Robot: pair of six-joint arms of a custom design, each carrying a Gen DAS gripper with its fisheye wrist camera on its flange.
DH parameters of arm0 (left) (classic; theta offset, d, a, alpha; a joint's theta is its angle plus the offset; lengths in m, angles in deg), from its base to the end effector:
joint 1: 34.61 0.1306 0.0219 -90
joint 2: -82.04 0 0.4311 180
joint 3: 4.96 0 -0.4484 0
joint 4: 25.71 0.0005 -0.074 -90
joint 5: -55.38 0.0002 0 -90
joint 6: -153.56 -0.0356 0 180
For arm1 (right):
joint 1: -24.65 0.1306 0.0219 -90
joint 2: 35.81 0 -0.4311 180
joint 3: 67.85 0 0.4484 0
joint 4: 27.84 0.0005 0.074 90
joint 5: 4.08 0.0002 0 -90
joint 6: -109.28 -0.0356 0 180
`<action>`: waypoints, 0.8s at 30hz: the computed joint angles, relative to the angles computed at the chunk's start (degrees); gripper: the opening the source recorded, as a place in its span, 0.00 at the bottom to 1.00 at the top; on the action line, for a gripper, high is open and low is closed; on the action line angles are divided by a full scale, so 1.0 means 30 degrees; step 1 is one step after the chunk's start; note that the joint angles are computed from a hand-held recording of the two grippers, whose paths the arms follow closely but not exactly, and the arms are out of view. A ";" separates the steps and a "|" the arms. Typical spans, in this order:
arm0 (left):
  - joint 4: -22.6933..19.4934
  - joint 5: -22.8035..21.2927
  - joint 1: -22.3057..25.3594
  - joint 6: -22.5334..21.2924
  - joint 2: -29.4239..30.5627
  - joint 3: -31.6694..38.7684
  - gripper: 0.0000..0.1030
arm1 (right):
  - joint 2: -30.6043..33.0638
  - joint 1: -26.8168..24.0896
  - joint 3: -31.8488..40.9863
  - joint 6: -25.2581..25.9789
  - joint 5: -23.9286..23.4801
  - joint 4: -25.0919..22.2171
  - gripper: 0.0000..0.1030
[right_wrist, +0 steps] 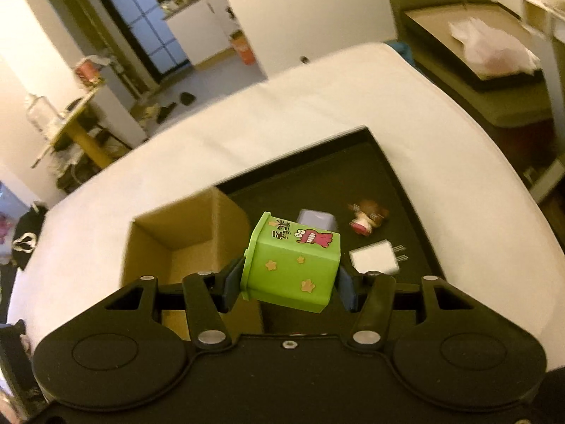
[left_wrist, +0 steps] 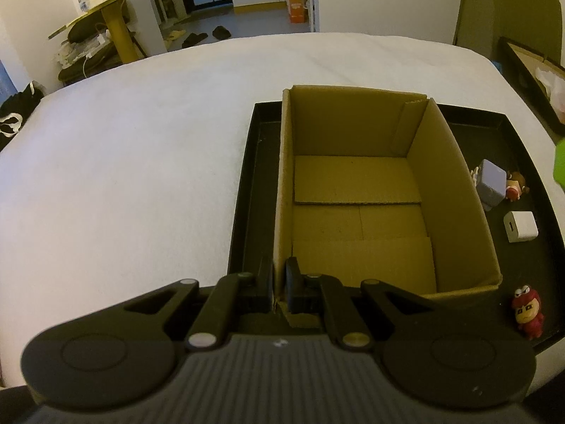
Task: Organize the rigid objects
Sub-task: 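Lift the green cup with the right gripper and carry it over the box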
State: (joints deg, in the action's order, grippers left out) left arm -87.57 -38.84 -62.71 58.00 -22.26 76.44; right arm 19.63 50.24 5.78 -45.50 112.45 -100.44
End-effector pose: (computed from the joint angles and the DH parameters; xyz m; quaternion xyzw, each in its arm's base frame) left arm 0.3736 -0.1971 0.5018 0.2666 0.9182 -0.0223 0.2921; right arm 0.2459 0.0996 0.5394 0.3769 0.8496 0.0570 0.3646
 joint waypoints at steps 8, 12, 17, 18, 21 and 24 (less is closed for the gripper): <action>0.0059 0.0627 0.0283 -0.0115 -0.0129 -0.0032 0.06 | 0.0734 0.0486 0.0558 0.1682 0.0242 0.1544 0.51; -0.0160 0.1038 0.0428 -0.0009 -0.0053 0.0113 0.06 | 0.1280 0.0723 0.0850 0.2476 0.0013 0.2075 0.51; -0.0785 0.1521 0.0601 0.0164 0.0193 0.0467 0.06 | 0.2040 0.0979 0.1193 0.3811 -0.0522 0.2543 0.51; -0.0886 0.1561 0.0606 0.0163 0.0238 0.0534 0.06 | 0.2200 0.1007 0.1285 0.4016 -0.0682 0.2571 0.51; -0.1177 0.1737 0.0666 0.0144 0.0379 0.0728 0.06 | 0.2687 0.1119 0.1499 0.4438 -0.1018 0.2629 0.52; -0.1240 0.1924 0.0750 0.0178 0.0442 0.0768 0.06 | 0.3101 0.1183 0.1722 0.4575 -0.1320 0.2596 0.52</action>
